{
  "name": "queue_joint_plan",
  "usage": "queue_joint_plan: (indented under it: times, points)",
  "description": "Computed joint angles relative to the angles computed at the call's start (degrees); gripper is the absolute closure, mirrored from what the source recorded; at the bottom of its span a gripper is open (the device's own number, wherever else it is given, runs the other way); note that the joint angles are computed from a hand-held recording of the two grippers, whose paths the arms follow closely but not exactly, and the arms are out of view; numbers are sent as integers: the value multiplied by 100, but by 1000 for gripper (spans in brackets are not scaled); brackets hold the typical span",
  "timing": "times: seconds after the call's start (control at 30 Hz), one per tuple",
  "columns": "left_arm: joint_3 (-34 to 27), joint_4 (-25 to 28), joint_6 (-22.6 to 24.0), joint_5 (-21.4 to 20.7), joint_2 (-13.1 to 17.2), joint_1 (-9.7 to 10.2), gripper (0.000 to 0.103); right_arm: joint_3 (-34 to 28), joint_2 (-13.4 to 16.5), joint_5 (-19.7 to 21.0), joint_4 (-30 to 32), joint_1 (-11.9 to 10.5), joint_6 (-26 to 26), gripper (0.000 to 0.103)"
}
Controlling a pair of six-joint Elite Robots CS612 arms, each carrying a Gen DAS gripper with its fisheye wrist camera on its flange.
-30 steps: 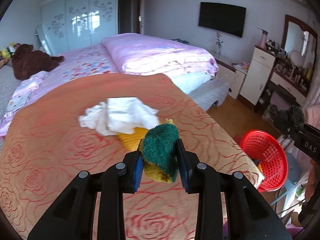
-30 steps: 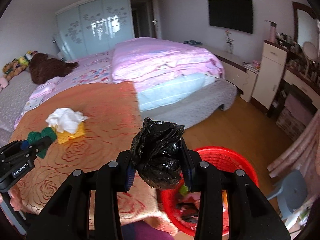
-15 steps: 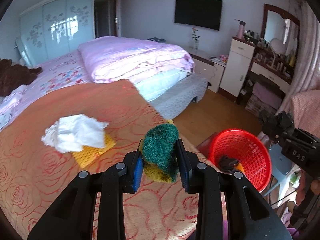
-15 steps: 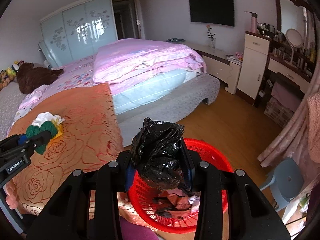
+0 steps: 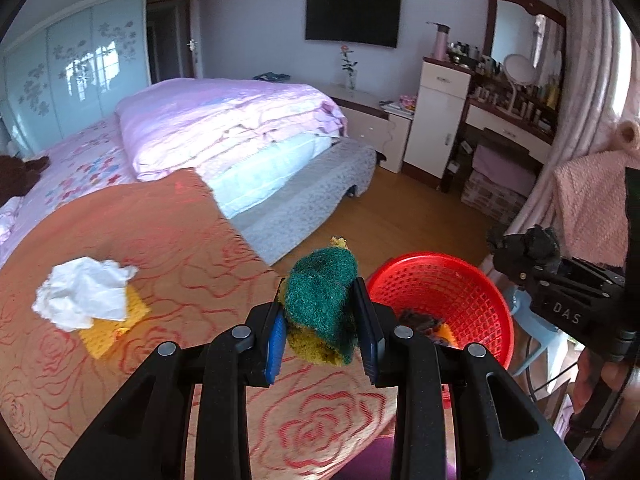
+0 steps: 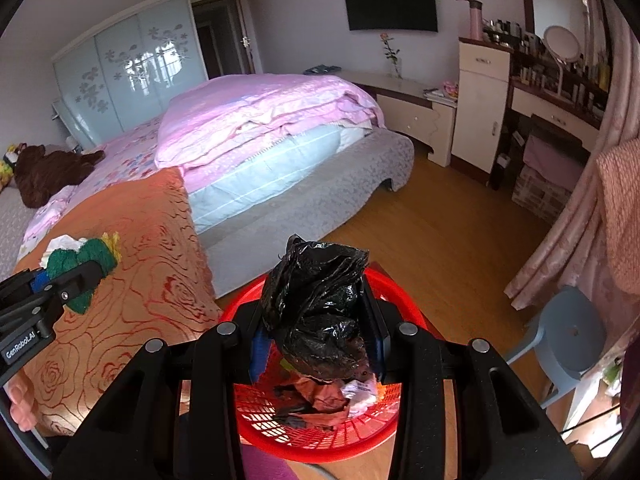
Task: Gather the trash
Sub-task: 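Carry the sponge and black bag over the red wastebasket, then open both grippers to drop the sponge and black bag into the wastebasket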
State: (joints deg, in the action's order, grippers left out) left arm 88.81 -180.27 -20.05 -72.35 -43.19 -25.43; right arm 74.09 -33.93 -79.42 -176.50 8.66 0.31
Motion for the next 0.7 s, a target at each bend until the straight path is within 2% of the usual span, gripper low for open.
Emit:
queue_joint_plan:
  times: [0.4,0.7]
  points:
    - [-626,670,129,-705,365,-35,74,-204,155,-98,407,-78,181,66]
    - [-928,1059,321,-892,545,-71,72,-277,213,-31,586,-123,239,65]
